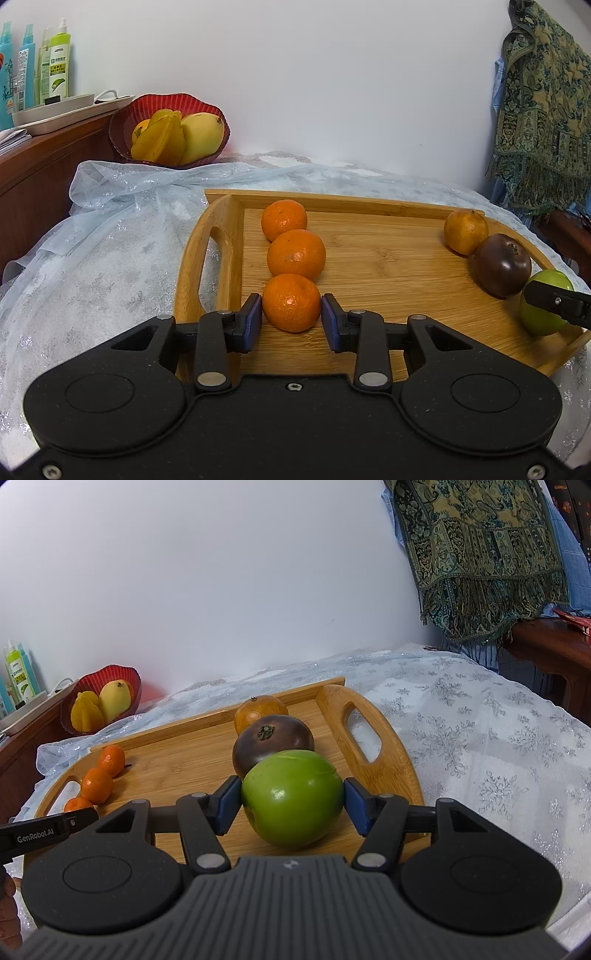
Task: Organize fruits
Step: 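Lower the mandarin in line with the others and open the left tool while the right tool releases the apple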
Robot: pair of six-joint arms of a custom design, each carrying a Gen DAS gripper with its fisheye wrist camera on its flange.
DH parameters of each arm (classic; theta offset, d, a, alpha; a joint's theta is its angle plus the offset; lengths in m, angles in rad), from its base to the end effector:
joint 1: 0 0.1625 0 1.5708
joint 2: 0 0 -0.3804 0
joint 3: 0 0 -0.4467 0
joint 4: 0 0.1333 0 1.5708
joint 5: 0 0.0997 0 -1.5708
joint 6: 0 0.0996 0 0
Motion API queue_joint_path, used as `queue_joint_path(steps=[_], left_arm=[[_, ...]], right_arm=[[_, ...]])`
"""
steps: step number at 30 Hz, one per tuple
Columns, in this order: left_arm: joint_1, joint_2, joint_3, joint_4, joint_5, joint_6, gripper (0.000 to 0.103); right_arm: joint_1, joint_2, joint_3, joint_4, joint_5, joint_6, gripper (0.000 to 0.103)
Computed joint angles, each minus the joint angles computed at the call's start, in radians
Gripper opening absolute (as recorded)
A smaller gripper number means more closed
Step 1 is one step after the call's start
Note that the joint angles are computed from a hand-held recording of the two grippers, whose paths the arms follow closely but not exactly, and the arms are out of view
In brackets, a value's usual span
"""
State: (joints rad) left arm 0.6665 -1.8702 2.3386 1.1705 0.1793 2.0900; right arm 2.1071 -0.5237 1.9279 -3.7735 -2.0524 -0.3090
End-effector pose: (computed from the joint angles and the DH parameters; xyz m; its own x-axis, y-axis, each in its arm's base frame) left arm -0.0030 -0.2966 0.3134 -0.7094 -0.4454 -0.5462 0.3391 0.4637 -0.8185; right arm 0.3489 -0.4165 -0.0780 -0.7788 -0.3421 0.5257 -0.6229 0.5204 -0.5841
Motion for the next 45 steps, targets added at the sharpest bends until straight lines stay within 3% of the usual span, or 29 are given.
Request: queue_joint_path(steps=[15, 27, 34, 39, 45], left_arm=[[-0.017, -0.001, 0.013, 0.000, 0.003, 0.006, 0.048], [-0.070, 0.002, 0.061, 0.099, 0.011, -0.120, 0.060], [-0.098, -0.006, 0.093, 0.184, 0.015, -0.236, 0.065], [-0.128, -0.018, 0.130, 0.275, 0.021, -0.360, 0.069], [-0.217, -0.079, 0.244, 0.548, 0.064, -0.712, 0.073]], right_arm=[[0.001, 0.004, -0.001, -0.003, -0.005, -0.009, 0.067], [0.000, -0.001, 0.009, 0.011, -0.027, 0.019, 0.068], [0.001, 0.000, 0.012, 0.008, -0.034, 0.022, 0.068], [0.006, 0.006, 0.015, -0.031, -0.046, 0.003, 0.075], [0.019, 0.012, 0.038, -0.111, -0.067, -0.026, 0.082]])
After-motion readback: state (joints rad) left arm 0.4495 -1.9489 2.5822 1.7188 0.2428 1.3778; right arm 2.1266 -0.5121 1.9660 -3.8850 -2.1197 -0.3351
